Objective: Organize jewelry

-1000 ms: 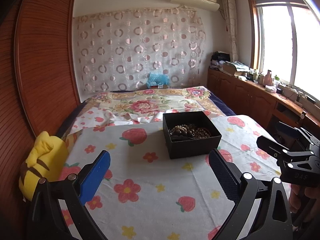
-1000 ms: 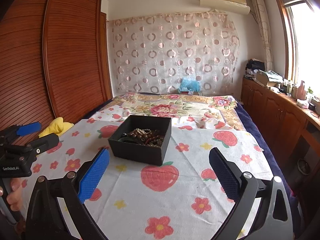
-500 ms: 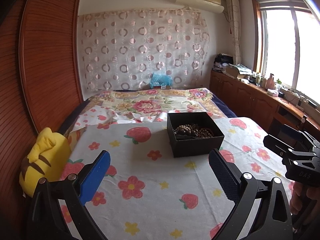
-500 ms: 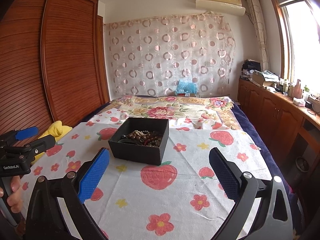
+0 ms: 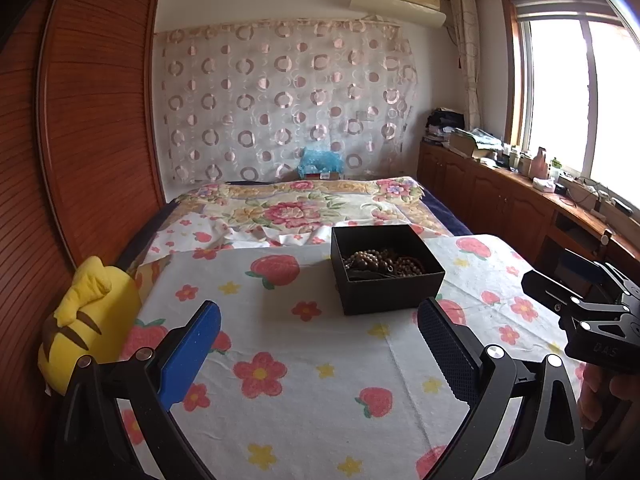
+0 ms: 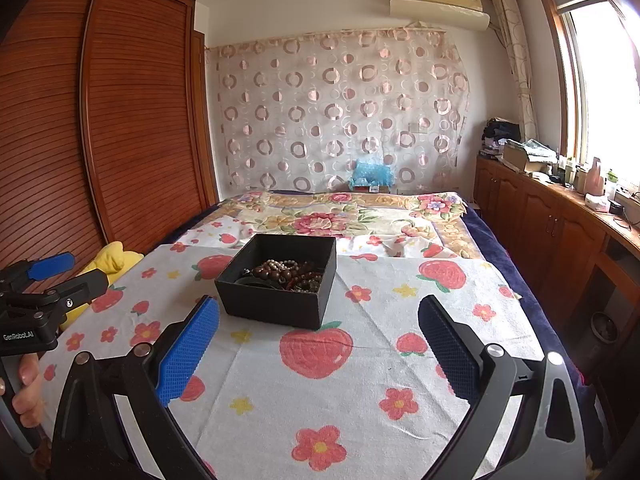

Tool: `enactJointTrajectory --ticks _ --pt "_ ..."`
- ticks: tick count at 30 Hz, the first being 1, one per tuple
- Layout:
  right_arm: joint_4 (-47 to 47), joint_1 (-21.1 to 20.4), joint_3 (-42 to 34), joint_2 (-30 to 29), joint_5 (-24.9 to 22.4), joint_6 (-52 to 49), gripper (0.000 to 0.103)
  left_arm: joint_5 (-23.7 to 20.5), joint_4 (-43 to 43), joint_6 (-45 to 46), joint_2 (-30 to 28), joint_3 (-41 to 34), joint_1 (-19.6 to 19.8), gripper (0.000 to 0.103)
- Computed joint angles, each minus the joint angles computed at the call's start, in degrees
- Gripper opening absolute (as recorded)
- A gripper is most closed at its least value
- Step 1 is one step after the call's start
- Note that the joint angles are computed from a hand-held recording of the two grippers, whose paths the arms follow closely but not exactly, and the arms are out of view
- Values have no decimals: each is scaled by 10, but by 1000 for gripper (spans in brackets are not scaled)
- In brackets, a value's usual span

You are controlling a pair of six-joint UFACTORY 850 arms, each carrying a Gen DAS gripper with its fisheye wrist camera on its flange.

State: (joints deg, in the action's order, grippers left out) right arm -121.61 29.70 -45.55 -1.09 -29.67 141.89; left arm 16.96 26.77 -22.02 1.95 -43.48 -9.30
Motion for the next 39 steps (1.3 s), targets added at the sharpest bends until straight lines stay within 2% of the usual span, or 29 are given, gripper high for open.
enactJointTrajectory --ticks 39 --pt "-1 -2 1 2 2 1 100 2 -9 8 4 4 -2 95"
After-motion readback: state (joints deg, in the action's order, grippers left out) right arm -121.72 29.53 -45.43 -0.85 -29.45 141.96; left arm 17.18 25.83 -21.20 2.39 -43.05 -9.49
